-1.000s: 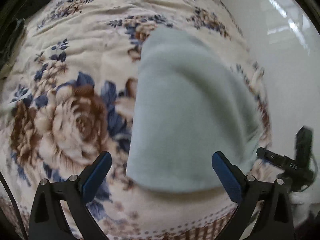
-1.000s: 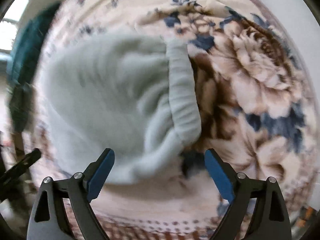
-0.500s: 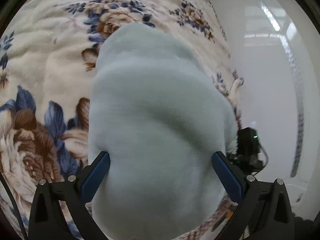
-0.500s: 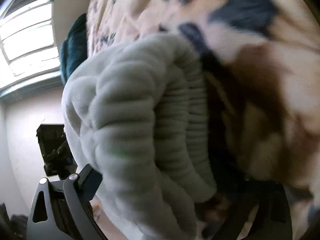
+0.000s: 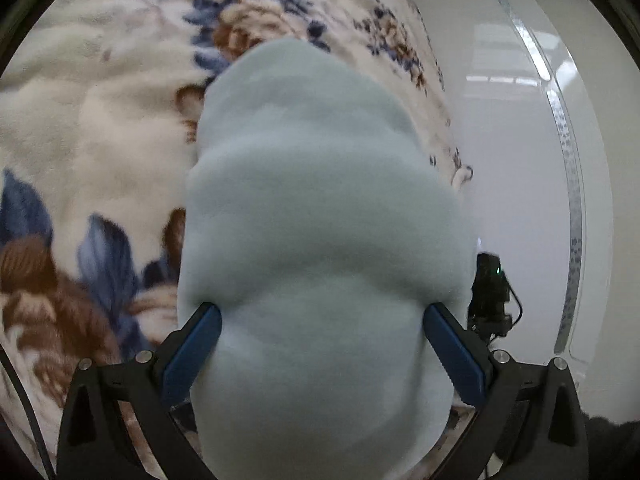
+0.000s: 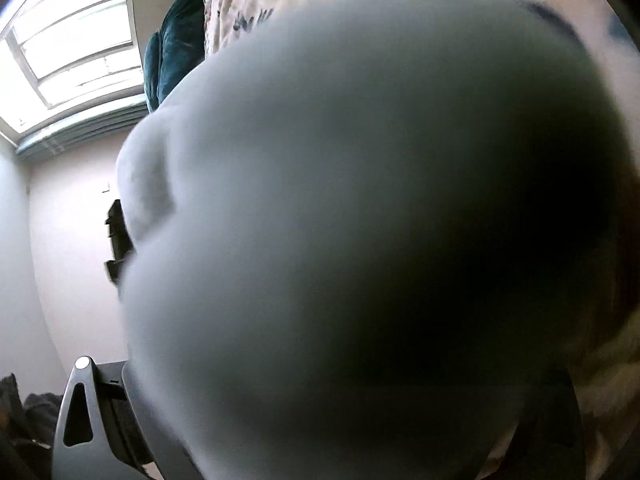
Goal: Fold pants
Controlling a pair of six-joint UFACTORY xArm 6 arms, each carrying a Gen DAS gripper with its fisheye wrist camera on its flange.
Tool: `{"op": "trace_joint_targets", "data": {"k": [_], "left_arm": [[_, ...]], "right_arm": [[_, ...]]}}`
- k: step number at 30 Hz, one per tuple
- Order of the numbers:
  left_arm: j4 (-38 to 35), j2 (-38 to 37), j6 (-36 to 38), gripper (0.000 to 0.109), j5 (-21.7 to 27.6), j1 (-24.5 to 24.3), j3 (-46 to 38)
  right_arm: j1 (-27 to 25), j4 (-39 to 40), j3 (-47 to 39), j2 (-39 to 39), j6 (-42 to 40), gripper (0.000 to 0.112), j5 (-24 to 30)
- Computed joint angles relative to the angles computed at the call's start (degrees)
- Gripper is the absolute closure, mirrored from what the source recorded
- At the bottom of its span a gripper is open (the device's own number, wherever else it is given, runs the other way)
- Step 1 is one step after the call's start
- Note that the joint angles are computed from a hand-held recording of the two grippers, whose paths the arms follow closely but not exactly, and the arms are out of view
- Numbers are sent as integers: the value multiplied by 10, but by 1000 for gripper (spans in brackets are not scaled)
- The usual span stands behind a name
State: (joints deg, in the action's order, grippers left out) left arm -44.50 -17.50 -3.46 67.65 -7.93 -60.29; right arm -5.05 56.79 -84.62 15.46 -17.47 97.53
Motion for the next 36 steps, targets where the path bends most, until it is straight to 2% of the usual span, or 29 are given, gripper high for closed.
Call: {"op": "trace_joint_targets", "data": {"k": [2,4,6,10,13,17,21,24,28,32,36], "left_arm": [[-8,2,10,6,24,14,-7],[23,-13,6,6,40,20,-9],[29,-31,5,6,42,30,10],[-69,-56,20,6,14,46,85],[-122,-55,39,6,-2,49,110],[-175,-49,67,6,14,60,123],[-254,-55,91,6,41,87,138],[-324,-80,117,6,44,114,187],[-323,-89,124,6,23,97,200],[-312,-100,110,6,14,80,183],[-280,-107,88,6,32,83,157]], "right_arm": [[0,9,-6,8,-3,9,11],[0,16,-10,11,-10,9,22],[1,14,-8,10,-15,9,22],[5,9,8,4,-22,9,10],[2,15,17,3,-19,9,8],[3,21,25,6,-13,9,3],[-10,106,66,0,-26,9,-4],[-17,167,109,-21,-63,9,-5],[10,103,112,-28,-92,9,-33],[7,123,116,-28,-97,9,-22],[14,124,123,-50,-106,9,-24]]}}
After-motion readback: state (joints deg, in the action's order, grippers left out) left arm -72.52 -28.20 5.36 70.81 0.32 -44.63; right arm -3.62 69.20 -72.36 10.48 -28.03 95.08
